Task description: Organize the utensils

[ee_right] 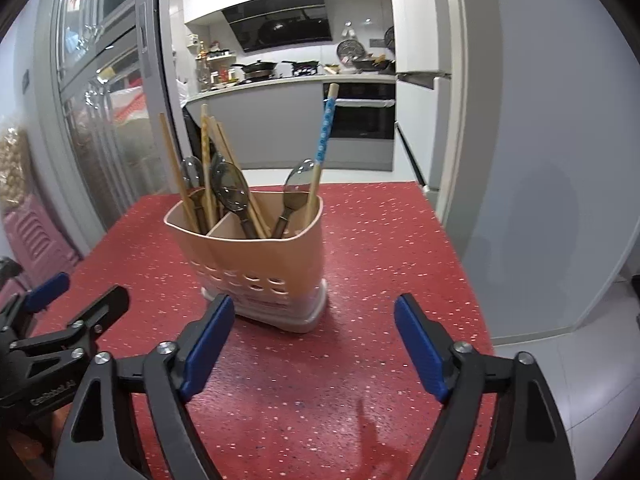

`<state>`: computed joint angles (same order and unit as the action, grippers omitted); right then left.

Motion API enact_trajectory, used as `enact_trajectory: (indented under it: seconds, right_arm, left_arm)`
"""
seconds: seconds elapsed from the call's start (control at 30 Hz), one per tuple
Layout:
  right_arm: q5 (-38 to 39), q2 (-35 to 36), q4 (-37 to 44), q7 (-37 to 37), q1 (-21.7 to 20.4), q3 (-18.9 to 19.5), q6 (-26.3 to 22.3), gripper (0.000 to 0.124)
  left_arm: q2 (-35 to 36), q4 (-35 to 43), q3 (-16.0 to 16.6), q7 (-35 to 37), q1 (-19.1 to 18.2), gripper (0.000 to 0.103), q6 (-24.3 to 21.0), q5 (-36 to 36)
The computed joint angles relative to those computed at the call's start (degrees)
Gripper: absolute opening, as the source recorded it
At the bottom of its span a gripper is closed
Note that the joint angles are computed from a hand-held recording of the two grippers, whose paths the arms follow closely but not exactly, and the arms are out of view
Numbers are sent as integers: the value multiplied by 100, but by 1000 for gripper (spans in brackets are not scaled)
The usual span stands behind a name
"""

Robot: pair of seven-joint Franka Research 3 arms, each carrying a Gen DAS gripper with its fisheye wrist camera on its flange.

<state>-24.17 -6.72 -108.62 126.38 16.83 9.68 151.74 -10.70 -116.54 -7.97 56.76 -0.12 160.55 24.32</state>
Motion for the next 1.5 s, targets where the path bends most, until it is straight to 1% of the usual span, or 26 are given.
enact_trajectory:
  seconds: [0.07,0.1,0.13,0.23,0.27,0.37,0.43,0.47,0.57,0.73,1.03,1.5]
  right_arm:
    - [-228,-42,-65,227,-42,37,12,92]
    - [-315,-63,-101,358,-64,52,30,100]
    - [-341,-93,-164,489,-84,50,107,103]
    - [-672,-214,-373,1007,-218,124,384,103]
    - [-881,-238,-392,1183,-278,183,375,103]
    - [-1207,-212,-284,1282,-298,283,126,103]
    - [-1337,-252,-312,1373,-277,279,112,103]
    - [-1273,-273,-348,1364,-253,251,183,103]
    - [-1022,-279,-363,1217,-201,210,198,103]
    - [-1067,-297,-396,1243,-233,249,216,103]
    - [-1317,-309,-391,1465,-297,295,202,103]
    - [-1275,-254,-312,1326,-222,242,78,103]
  left_arm:
    - [-71,-71,8,23,-13,103,-63,-34]
    - [-103,-103,5,16,-9,103,-90,-32]
    - [-113,-138,-10,-25,4,103,-81,-4]
    - [-197,-221,-16,-90,31,103,-34,36]
    - [-208,-241,-15,-96,35,103,-4,43]
    - [-215,-327,-26,-146,75,103,80,116]
    - [-169,-349,-35,-186,98,103,140,164]
    - [-162,-362,-36,-202,104,103,158,178]
    - [-173,-406,-79,-362,166,103,180,316]
    - [-198,-462,-123,-611,236,103,194,556]
    - [-190,-464,-109,-653,193,103,175,623]
    - [-177,-481,-92,-620,166,103,196,621]
